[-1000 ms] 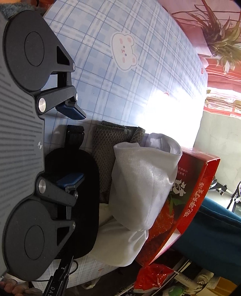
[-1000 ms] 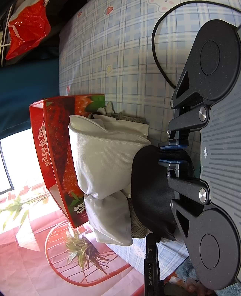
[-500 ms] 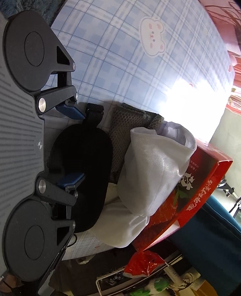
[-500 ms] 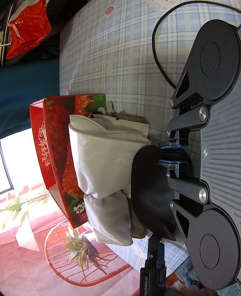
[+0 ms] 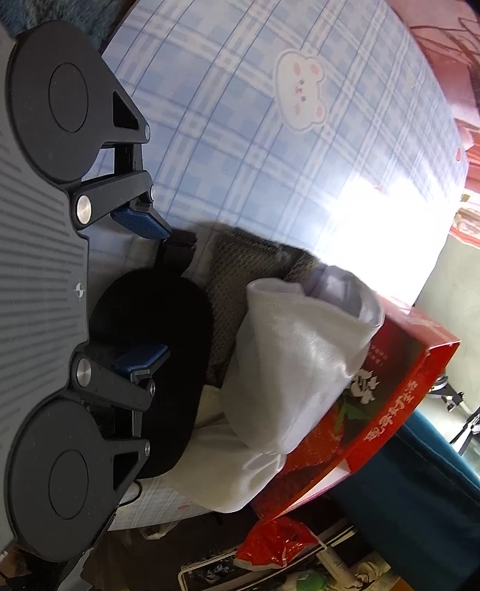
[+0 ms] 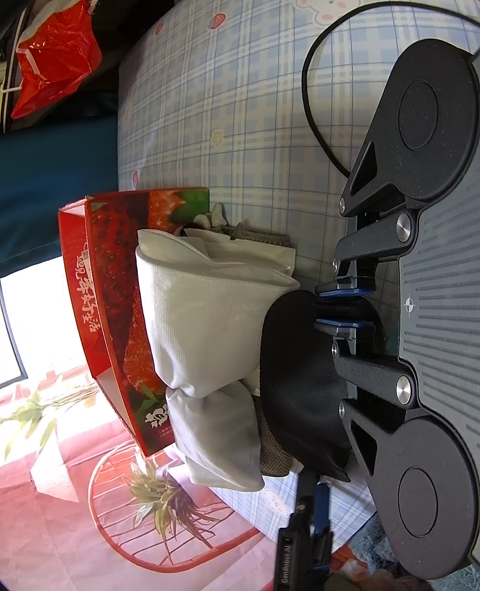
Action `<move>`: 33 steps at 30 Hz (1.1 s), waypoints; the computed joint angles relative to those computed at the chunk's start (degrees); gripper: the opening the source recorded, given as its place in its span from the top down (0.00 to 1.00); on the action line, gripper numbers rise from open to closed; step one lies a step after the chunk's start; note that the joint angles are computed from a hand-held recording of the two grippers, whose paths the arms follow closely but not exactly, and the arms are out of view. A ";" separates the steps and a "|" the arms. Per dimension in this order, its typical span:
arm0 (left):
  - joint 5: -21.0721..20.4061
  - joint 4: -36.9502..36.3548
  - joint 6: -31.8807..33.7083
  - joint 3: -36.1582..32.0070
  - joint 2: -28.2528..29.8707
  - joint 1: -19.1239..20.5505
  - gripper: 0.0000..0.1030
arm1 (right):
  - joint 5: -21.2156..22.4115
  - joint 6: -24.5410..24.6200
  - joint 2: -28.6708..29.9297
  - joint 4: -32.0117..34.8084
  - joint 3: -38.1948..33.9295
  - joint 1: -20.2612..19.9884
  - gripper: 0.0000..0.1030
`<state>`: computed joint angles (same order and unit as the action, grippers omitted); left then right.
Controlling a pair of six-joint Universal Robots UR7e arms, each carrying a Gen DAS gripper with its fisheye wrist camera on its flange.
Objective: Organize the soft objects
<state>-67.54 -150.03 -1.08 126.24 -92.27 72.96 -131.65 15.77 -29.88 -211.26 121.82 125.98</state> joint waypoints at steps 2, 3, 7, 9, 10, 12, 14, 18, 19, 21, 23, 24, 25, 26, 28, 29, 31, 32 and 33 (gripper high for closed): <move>2.01 -1.99 0.45 -0.25 0.39 -0.15 0.37 | 0.01 0.02 0.05 -0.07 -0.01 -0.01 0.89; 3.29 -2.53 0.85 -0.54 0.79 -0.29 0.37 | 0.01 0.02 0.05 -0.07 -0.01 -0.01 0.89; 3.69 -3.25 2.65 -1.18 2.40 0.01 0.54 | -0.01 0.01 0.07 -0.05 -0.01 0.00 0.89; 3.69 -4.36 4.26 -0.49 3.00 -0.16 0.56 | -0.01 0.05 0.10 -0.04 -0.04 0.02 0.89; 4.14 -5.09 5.36 -0.09 3.26 -0.51 0.56 | 0.02 -0.03 0.18 -0.12 -0.08 -0.03 0.89; 4.86 -5.87 6.54 0.36 3.64 -1.14 0.56 | 0.03 0.05 0.19 -0.08 -0.09 -0.02 0.89; 5.48 -6.81 7.78 1.33 3.79 -1.84 0.56 | -0.03 0.07 0.21 -0.08 -0.12 0.02 0.89; 4.45 -7.04 9.02 2.32 3.72 -2.10 0.78 | 0.00 0.08 0.18 -0.04 -0.12 0.00 0.89; 4.56 -7.94 9.12 3.04 3.48 -2.36 0.92 | -0.04 0.10 0.20 0.03 -0.18 0.04 0.89; 4.14 -9.16 9.32 3.60 3.02 -2.12 0.95 | -0.09 -0.11 0.33 -0.31 -0.14 0.03 0.89; 3.94 -11.04 9.99 4.35 2.10 -2.06 0.95 | -0.03 -0.21 0.52 -0.91 -0.08 0.04 0.89; 4.00 -12.15 10.41 4.75 1.77 -2.27 0.95 | -0.03 -0.24 0.56 -1.27 -0.03 0.09 0.89; 3.76 -13.15 11.18 5.00 1.13 -2.45 0.95 | -0.12 -0.48 0.65 -1.75 -0.05 0.21 0.89; 3.76 -14.34 11.88 5.44 0.67 -2.77 0.95 | -0.23 -0.90 0.75 -2.35 -0.06 0.38 0.90; 3.75 -15.95 12.88 6.23 -0.49 -3.52 0.95 | -0.42 -1.73 0.82 -3.30 -0.17 0.80 0.90; 3.27 -16.30 13.44 6.39 -1.21 -3.74 0.95 | -0.72 -2.34 0.91 -3.69 -0.34 1.12 0.91; 2.74 -17.46 14.34 7.04 -2.57 -4.41 0.95 | -0.97 -3.34 0.84 -4.23 -0.56 1.63 0.91; 2.74 -18.00 14.71 7.48 -3.29 -4.82 0.95 | -0.84 -3.84 0.79 -4.60 -0.65 1.86 0.92; 2.78 -18.34 15.02 7.81 -3.91 -5.16 0.95 | -0.84 -4.40 0.81 -4.95 -0.77 2.12 0.92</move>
<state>-64.77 -168.37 13.94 134.06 -96.18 67.80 -132.49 11.37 -29.07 -216.21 121.05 128.10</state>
